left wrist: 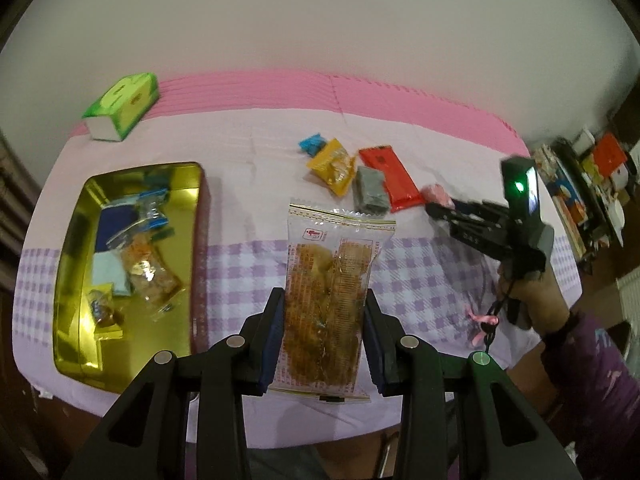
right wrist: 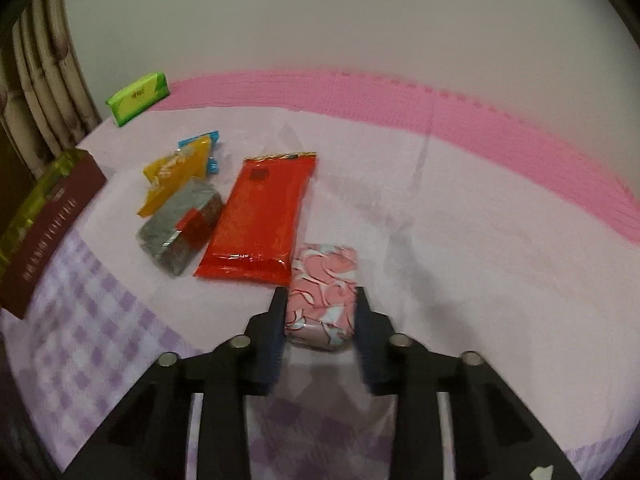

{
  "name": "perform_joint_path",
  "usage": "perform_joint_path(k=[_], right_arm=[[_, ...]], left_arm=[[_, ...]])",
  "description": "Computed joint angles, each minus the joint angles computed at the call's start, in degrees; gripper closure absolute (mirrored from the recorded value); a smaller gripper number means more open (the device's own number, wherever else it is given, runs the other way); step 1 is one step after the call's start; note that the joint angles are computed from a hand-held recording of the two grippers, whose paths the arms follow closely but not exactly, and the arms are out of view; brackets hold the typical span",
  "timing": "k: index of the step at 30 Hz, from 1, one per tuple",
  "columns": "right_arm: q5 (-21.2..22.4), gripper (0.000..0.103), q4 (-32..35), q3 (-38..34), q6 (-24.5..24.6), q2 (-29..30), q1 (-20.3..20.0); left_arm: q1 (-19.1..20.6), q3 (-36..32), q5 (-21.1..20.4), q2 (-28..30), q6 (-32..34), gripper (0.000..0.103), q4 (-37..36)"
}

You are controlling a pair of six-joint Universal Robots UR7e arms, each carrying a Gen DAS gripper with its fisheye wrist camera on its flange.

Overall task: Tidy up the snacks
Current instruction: 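Carry the dough-stick bag into the tin and open the left tool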

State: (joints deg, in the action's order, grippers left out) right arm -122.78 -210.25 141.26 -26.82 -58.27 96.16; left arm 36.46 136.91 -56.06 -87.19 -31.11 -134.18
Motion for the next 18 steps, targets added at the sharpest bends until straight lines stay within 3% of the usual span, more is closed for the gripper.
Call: perform_joint_path(k=[4,10,18], right_arm=[[3.6,0.076,-7.4,6.1,5.3,-1.3,-0.6],[3.5,0.076,-20.5,12.7,10.0,1.3,0.7],[0.7,0.076,-24.6,12.4,10.5,4.3,2.7]], left_arm=[[0.4,1.1,1.5,-4.2,-2.2,0.066,1.0],[0.9,2.4,5.9,-11.7,-6.6,0.066,7.0],[1.9,4.6,10.2,-21.0,-11.0,0.066,16.0]])
